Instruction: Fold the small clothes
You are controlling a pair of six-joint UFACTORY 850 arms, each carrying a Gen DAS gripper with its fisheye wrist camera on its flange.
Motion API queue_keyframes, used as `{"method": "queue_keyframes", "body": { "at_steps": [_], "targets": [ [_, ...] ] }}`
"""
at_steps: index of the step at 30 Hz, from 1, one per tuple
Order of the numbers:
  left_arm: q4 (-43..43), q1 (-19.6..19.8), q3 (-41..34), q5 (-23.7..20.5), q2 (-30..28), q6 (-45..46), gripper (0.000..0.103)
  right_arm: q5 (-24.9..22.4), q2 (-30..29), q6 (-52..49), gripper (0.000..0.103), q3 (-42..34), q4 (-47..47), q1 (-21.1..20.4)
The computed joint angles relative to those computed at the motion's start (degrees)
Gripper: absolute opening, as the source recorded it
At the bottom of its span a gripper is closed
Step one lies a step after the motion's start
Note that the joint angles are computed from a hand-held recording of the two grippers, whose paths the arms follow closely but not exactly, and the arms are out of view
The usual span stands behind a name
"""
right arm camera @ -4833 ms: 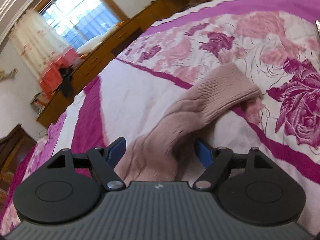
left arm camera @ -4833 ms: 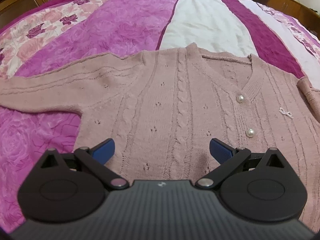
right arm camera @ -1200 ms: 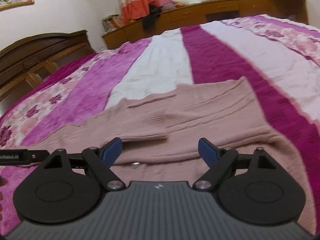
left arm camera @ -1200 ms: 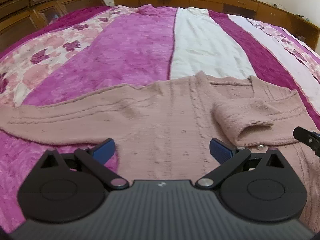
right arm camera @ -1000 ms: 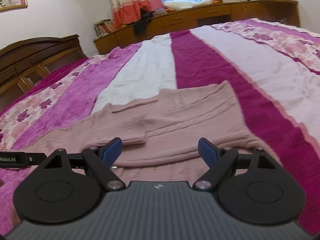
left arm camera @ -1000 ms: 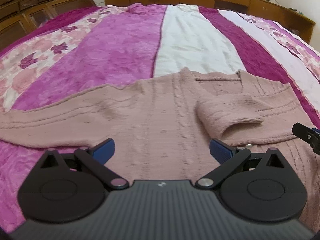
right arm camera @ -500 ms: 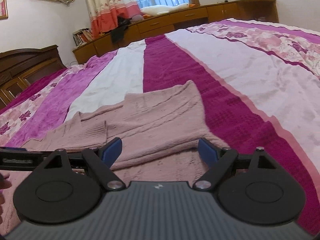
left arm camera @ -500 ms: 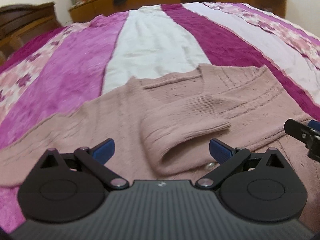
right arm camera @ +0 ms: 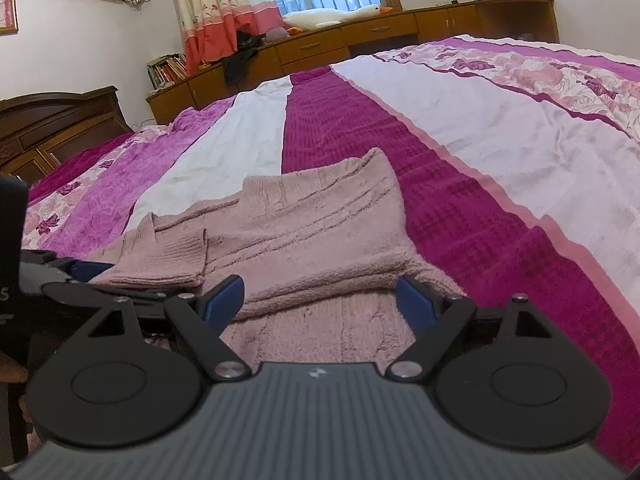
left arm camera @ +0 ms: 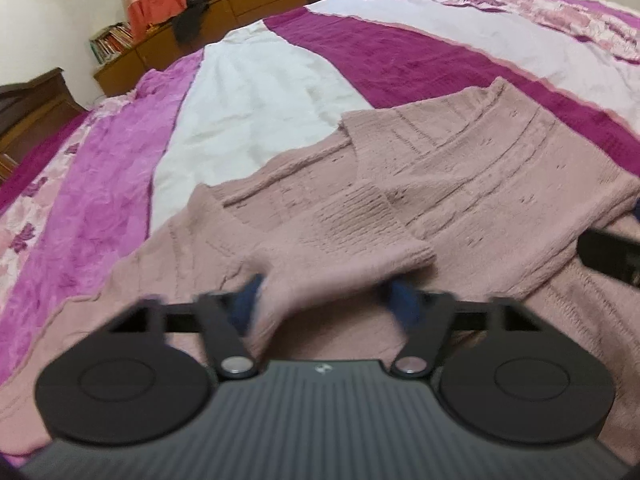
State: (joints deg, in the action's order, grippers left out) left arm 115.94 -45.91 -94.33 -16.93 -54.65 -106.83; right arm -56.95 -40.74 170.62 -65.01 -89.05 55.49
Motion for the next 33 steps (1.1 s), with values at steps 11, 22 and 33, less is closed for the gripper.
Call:
{"method": "queue_keyframes", "body": {
  "at_steps": [11,22,33],
  "targets": [
    [12.02,3.72,6.51,-1.93,5.99,-30.50,0.010,-0.12,-0.34,-0.88,0.088,-0.26,0.18,0.03],
    [21.65,10.90,13.57,5.51,10.03,-57.29,0.014,-0.01,-0.81,-2.35,0.088,-0.64,0.75,-0.01],
    [36.29,12.75,17.61,4.92,12.39,-72.90,0.028,0.04,-1.08,-3.91,0.088,-1.08,1.49,-0.02]
  ]
}}
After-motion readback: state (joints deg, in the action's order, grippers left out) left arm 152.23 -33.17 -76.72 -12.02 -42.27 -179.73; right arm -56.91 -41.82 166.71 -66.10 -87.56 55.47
